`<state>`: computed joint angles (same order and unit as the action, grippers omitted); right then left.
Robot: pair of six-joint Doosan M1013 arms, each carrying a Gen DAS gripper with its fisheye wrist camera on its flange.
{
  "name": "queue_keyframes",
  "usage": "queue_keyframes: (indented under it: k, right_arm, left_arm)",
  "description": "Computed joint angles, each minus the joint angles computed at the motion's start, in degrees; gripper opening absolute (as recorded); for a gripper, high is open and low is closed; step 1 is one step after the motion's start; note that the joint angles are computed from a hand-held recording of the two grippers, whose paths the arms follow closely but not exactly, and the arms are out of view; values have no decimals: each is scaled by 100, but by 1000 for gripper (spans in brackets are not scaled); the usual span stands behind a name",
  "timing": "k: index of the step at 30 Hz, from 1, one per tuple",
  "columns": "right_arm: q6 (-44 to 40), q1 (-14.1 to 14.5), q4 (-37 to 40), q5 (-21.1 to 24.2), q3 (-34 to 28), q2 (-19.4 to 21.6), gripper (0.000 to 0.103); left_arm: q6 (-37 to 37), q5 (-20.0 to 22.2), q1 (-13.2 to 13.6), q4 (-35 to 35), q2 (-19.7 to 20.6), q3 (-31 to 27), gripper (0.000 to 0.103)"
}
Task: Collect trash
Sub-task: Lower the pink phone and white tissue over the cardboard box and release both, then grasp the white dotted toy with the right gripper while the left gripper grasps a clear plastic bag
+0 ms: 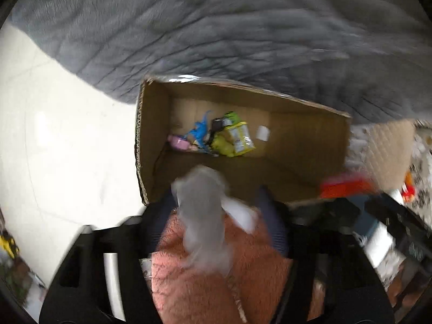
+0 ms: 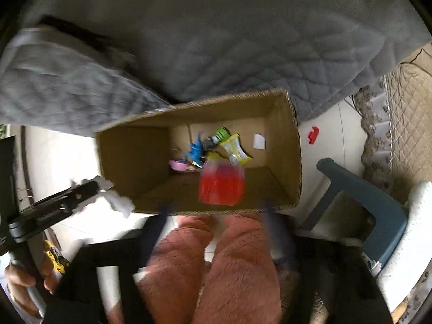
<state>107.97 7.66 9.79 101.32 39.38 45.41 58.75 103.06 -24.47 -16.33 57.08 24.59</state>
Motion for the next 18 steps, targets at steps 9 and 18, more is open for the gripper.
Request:
queue_keyframes:
  k: [9,18]
  right_arm:
    - [157,-62,-155,301,24,136,84]
    - [234,-100,49,379,-535,-3,84]
  left_arm:
    - [-335,284,47,64,-21,277,72]
    - [-278,702,27,270,-252,94,72]
